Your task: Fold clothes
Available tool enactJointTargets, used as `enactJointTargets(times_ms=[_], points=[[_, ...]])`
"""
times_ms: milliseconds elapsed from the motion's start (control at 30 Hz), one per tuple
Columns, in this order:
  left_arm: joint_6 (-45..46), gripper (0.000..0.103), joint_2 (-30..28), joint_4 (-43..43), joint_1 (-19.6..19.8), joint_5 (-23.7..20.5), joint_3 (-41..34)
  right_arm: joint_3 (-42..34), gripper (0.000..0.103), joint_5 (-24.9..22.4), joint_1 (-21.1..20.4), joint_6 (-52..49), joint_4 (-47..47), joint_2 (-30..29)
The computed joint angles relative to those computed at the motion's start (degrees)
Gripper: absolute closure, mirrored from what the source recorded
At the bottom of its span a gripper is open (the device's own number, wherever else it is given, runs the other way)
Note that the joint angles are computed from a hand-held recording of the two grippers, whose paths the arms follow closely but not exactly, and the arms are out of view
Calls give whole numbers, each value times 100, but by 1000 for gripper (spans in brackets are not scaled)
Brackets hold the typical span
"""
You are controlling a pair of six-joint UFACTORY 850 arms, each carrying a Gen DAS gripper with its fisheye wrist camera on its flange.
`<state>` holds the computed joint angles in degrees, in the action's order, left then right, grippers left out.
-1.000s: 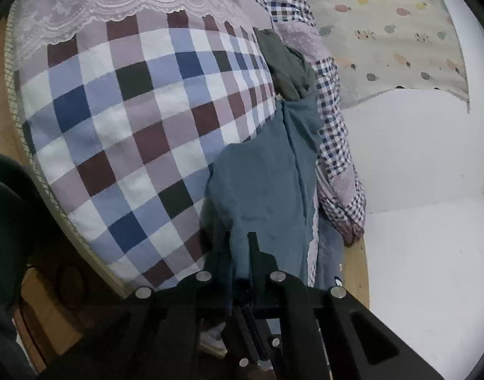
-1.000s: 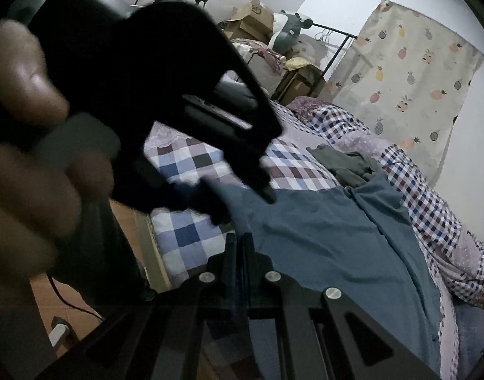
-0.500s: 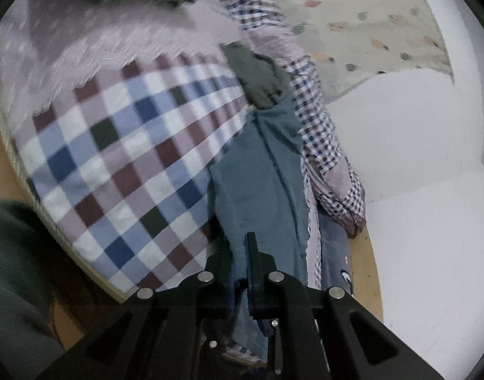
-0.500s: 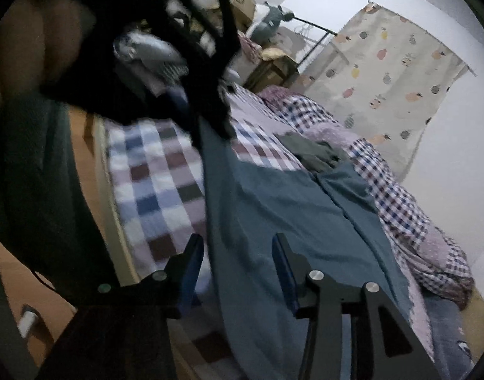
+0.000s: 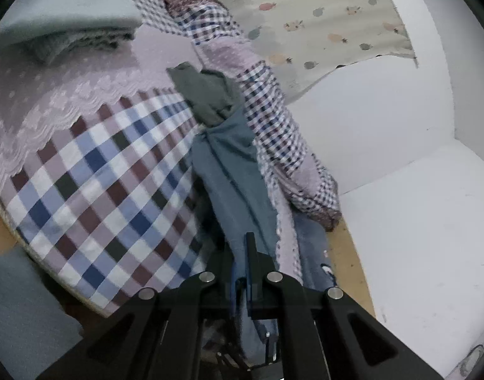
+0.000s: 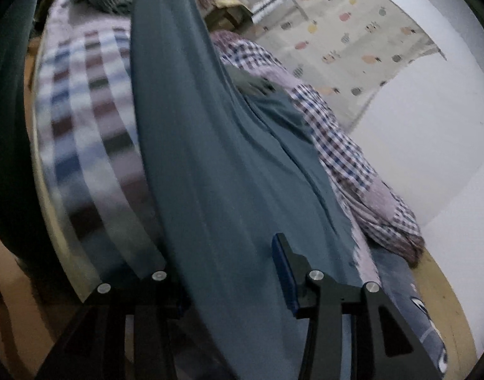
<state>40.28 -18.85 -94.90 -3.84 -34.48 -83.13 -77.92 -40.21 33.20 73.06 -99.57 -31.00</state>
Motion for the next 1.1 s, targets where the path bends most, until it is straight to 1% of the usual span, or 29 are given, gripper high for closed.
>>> enactJointTargets(times_ms=[67, 200, 267, 467, 533, 567, 600, 633, 667, 700, 767, 867, 933, 1100], points=[[47, 101, 5, -35, 28, -57, -90, 171, 55, -221, -76, -65, 117, 105], [95, 101, -18, -163, 85, -197, -257, 608, 56, -480, -283, -152, 452, 428], [54, 101, -60, -116, 88, -235, -381, 810, 56, -683, -369, -230, 603, 576], [-56, 101, -162, 29, 91, -257, -628, 1311, 56, -1213, -589, -412, 1096, 896], [-50, 101, -174, 40, 101, -262, -627, 1423, 59, -1315, -658, -499, 1255, 975], [-78, 101, -170, 57, 105, -248, -612, 1471, 66, -1301, -689, -544, 1357, 1033], [-85, 101, -165, 64, 108, -248, -599, 1519, 78, -1291, -714, -596, 1442, 1095], [-93, 101, -160, 73, 111, -247, -586, 1571, 84, -1294, -725, -663, 1485, 1166], [-114, 101, -154, 108, 111, -232, -575, 1620, 95, -1279, -733, -725, 1516, 1240], [-137, 101, -148, 146, 111, -217, -567, 1660, 100, -1219, -732, -779, 1518, 1324], [-283, 101, -165, 364, 114, -214, -606, 1729, 100, -1092, -748, -859, 1486, 1520], [-657, 101, -180, 959, 94, -152, -701, 1795, 102, -895, -793, -983, 1442, 1828], [-778, 101, -146, 1218, 73, -101, -705, 1754, 103, -811, -849, -1167, 1561, 1998], [-795, 101, -13, 1489, 46, -48, -684, 1594, 102, -825, -967, -1550, 1732, 2447]])
